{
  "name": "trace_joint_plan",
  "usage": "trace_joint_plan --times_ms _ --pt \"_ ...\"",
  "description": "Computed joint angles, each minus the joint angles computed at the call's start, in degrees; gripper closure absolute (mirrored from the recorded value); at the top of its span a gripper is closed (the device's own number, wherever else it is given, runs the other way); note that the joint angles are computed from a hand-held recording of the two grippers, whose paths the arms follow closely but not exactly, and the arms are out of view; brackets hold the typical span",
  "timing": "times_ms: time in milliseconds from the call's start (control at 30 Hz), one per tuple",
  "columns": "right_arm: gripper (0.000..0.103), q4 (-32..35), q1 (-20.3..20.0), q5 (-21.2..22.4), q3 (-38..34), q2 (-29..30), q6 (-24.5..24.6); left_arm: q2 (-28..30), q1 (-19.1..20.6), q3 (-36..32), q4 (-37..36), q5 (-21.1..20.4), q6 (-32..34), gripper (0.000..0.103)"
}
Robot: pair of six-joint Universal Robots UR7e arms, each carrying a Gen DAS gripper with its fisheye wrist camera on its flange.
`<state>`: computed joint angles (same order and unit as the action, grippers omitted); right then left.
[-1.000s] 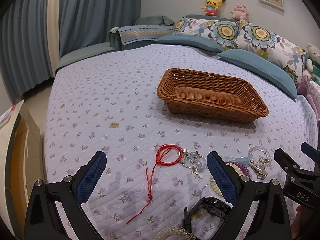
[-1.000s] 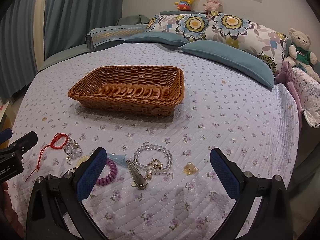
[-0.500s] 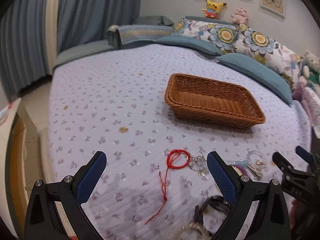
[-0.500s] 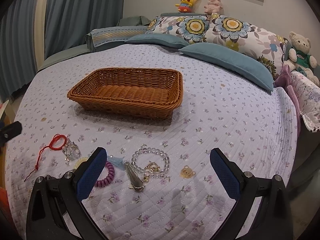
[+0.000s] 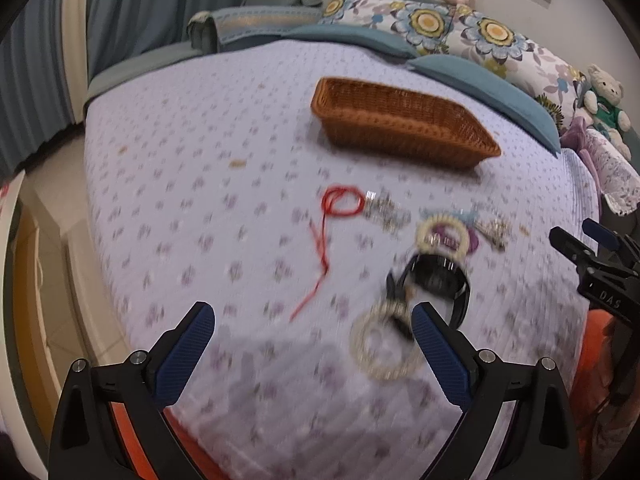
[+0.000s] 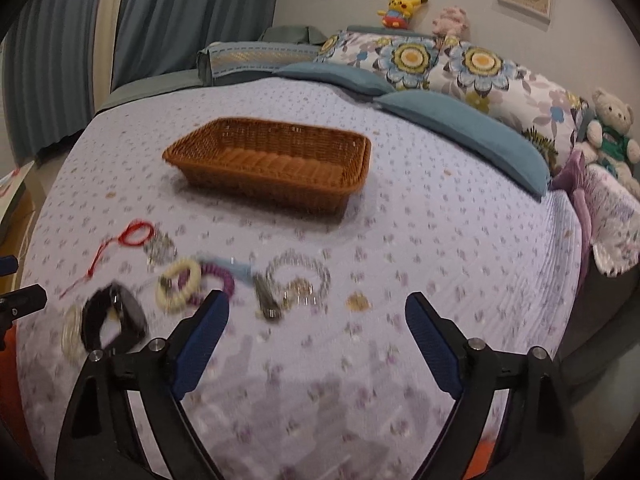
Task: Organize jewelry
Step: 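Grasp the clear bead bracelet with the right tool while the left tool grasps the gold ring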
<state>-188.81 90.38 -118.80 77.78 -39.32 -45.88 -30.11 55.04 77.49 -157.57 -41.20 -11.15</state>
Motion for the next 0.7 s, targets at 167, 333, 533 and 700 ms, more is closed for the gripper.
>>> trace_joint_plan --times_ms 167,333,533,700 --pt "0.039 5.94 -1.35 0.27 -2.10 -0.13 5.08 -0.76 1.15 1.18 3.95 -3.25 -4.71 0.023" --pt "0.052 16.14 -1.88 -0.01 -12.27 3.70 8.61 0.51 2.29 -1.12 6.07 -6.66 -6.19 0.032" --pt "0.066 26.70 -2.43 -1.26 -25.11 10.04 8.48 1.75 2.57 -2.86 6.59 -7.12 -5.11 0.036" --pt "0.069 32.46 -2.89 -0.87 -28.98 11.98 9.12 2.28 2.46 -3.63 7.38 -6.57 -4.31 0.048"
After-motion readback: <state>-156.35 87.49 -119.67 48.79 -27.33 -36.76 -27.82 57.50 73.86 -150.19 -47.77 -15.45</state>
